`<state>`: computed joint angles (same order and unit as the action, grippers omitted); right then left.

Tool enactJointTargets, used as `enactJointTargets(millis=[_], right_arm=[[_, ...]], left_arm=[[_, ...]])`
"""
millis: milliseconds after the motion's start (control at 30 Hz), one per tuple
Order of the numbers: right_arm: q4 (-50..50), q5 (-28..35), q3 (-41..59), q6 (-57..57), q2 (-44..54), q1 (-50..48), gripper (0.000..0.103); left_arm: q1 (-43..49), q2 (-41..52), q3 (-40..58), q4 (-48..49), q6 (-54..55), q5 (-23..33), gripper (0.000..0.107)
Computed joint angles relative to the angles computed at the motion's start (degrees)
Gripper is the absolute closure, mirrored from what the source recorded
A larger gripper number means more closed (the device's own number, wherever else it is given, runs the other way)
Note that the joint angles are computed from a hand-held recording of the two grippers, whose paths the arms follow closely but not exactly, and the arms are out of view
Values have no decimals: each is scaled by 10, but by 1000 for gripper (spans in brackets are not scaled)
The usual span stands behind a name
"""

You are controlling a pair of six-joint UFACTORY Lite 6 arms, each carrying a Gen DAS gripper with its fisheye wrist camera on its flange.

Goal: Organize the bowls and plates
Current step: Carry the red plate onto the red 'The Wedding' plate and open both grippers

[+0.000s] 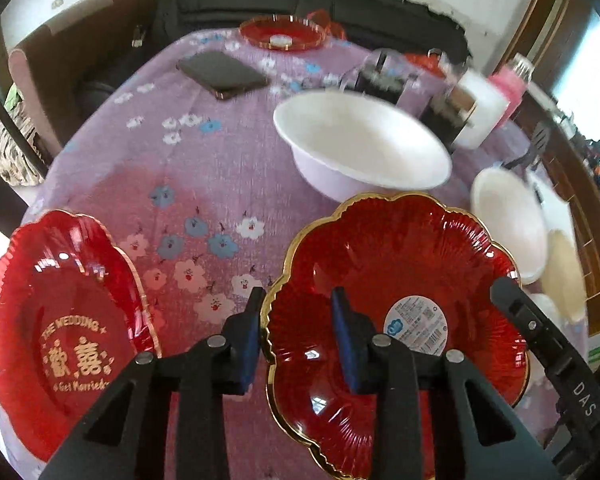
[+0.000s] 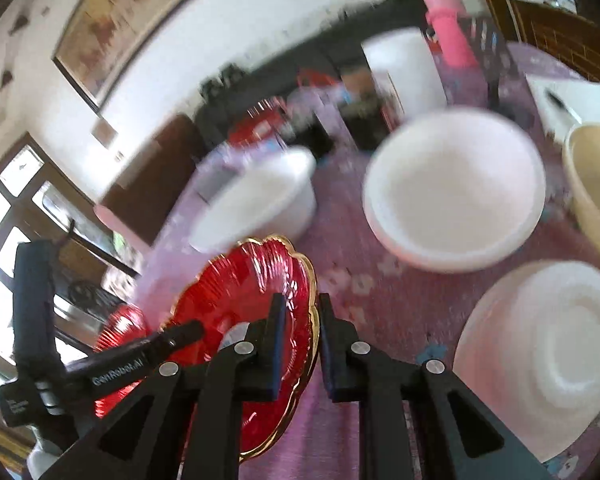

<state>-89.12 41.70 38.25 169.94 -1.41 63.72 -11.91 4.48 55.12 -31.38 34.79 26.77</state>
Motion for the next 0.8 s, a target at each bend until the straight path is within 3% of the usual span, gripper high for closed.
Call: enactJointTargets(millis=[167, 233, 400, 533, 700, 800], right_arm=[[77, 98, 100, -112, 25, 70, 86], [96, 107, 151, -158, 49, 84, 86], [114, 60, 280, -241, 129, 72, 86], [156, -13, 436, -330, 258, 49, 86], [284, -73, 642, -485, 426, 16, 86], [384, -67, 770, -605, 522, 2, 86]], left_arm=[[74, -81, -13, -64, 65, 68, 75], [115, -88, -1, -86, 93, 94, 75], [251, -99, 16, -137, 181, 169, 75], [364, -67, 46, -165, 251, 210, 75], [427, 24, 96, -173, 287, 189, 75], [446, 82, 126, -171, 302, 174, 75]])
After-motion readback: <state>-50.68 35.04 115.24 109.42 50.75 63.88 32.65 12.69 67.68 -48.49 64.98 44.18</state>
